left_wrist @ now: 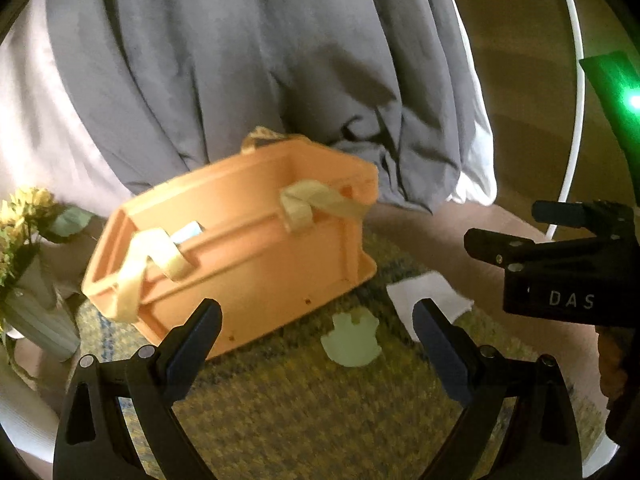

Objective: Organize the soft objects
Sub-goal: 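Move both tools back down toward the white cloth and green frog sponge, then grasp the white cloth with the right tool while the left tool grasps the green frog sponge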

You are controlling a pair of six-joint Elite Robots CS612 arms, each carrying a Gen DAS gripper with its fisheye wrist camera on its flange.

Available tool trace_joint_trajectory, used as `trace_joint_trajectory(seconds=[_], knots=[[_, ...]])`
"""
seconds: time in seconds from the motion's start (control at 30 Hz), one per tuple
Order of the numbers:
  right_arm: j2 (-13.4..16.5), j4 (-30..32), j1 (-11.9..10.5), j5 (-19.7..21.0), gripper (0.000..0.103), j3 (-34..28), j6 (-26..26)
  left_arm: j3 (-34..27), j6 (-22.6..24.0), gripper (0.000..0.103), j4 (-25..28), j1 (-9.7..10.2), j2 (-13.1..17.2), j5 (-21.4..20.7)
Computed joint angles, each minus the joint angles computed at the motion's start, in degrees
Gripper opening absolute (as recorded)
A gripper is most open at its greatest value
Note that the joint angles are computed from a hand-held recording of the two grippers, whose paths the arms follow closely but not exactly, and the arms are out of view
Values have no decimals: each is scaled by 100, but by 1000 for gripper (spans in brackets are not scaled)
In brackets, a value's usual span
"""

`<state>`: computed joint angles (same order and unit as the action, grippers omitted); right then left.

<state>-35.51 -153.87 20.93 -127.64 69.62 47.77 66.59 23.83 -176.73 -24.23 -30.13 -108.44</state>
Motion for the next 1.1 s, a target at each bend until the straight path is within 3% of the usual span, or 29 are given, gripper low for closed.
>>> trace_joint_trajectory(seconds=[0.4,0.7,0.77,0.87,1.1], knots=[[154,323,-140,844,90,13,190,-254,514,97,723,-89,253,189],[250,231,-287,1456,77,23,224,-592,526,97,1084,-143,482,175],[279,215,-324,1606,66,22,238,-669,527,97,1187,-156,526,197],[322,145,-380,1852,61,22,247,-790,505,96,1323,-162,595,152],[394,137,-437,2132,36,-21,219,-999,525,83,1626,-187,691,144]])
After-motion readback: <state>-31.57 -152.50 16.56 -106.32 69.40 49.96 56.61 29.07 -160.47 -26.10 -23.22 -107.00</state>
